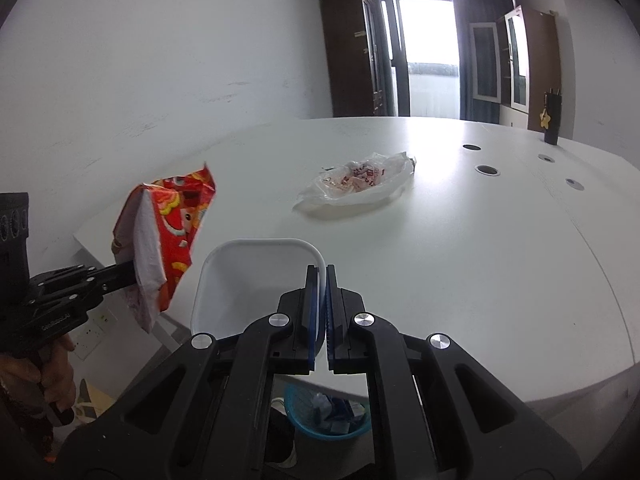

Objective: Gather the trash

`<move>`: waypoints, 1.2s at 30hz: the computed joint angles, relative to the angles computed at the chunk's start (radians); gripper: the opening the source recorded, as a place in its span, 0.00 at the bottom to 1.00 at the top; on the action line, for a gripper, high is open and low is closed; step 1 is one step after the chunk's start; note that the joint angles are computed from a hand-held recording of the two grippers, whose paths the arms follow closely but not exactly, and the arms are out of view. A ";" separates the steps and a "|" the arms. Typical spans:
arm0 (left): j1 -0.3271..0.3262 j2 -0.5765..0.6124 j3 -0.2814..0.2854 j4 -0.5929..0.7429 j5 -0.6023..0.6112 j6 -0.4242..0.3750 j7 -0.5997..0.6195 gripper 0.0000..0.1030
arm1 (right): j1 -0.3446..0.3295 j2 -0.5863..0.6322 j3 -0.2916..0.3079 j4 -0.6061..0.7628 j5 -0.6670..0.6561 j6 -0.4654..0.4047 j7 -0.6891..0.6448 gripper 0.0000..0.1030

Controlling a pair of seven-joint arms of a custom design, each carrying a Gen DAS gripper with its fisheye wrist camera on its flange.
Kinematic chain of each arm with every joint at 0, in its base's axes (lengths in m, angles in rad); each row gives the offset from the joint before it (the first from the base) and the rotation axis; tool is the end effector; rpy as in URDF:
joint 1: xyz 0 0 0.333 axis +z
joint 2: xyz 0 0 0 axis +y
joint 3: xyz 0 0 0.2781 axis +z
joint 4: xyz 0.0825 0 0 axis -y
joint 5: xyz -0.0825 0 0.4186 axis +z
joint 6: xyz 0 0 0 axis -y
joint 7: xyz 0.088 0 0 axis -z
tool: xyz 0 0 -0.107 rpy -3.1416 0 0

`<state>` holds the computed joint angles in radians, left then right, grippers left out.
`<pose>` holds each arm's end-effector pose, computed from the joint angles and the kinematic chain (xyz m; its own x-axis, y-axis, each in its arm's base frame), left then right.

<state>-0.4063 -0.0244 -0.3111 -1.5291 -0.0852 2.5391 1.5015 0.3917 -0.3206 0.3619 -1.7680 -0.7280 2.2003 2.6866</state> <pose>0.4699 -0.4126 0.7432 -0.6283 -0.7659 0.1366 -0.4725 0.2363 -0.8491 0.3853 0.3793 0.7367 -0.0599 -0.9932 -0.1002 -0.4720 0.1166 -0.8739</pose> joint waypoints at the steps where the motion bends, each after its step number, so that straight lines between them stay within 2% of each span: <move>1: -0.001 -0.017 -0.001 -0.021 0.012 0.005 0.001 0.01 | 0.007 -0.011 0.011 -0.007 -0.007 -0.010 -0.003 0.03; 6: -0.004 -0.093 0.001 -0.112 -0.009 0.030 0.011 0.01 | 0.025 -0.083 0.028 -0.081 0.019 0.011 0.010 0.03; 9: -0.020 -0.147 0.013 -0.176 -0.073 0.034 0.072 0.01 | 0.017 -0.118 0.063 -0.113 0.009 -0.013 0.024 0.03; 13: -0.027 -0.252 0.016 -0.303 -0.080 0.068 0.091 0.01 | 0.018 -0.179 0.087 -0.181 0.019 -0.014 0.068 0.03; 17: -0.057 -0.277 0.037 -0.334 -0.148 0.023 0.119 0.01 | 0.026 -0.237 0.104 -0.270 0.064 0.020 0.120 0.03; 20: -0.073 -0.309 0.029 -0.383 -0.142 -0.003 0.168 0.01 | 0.038 -0.239 0.106 -0.313 0.110 0.051 0.140 0.03; 23: -0.110 -0.309 0.062 -0.395 -0.247 -0.079 0.232 0.01 | 0.050 -0.241 0.106 -0.352 0.146 0.059 0.155 0.03; 29: -0.086 -0.274 0.047 -0.414 -0.264 -0.133 0.208 0.01 | 0.068 -0.263 0.074 -0.455 0.218 0.105 0.181 0.03; 36: -0.049 -0.160 0.014 -0.398 -0.196 -0.111 0.140 0.01 | 0.063 -0.219 0.039 -0.520 0.267 0.149 0.179 0.03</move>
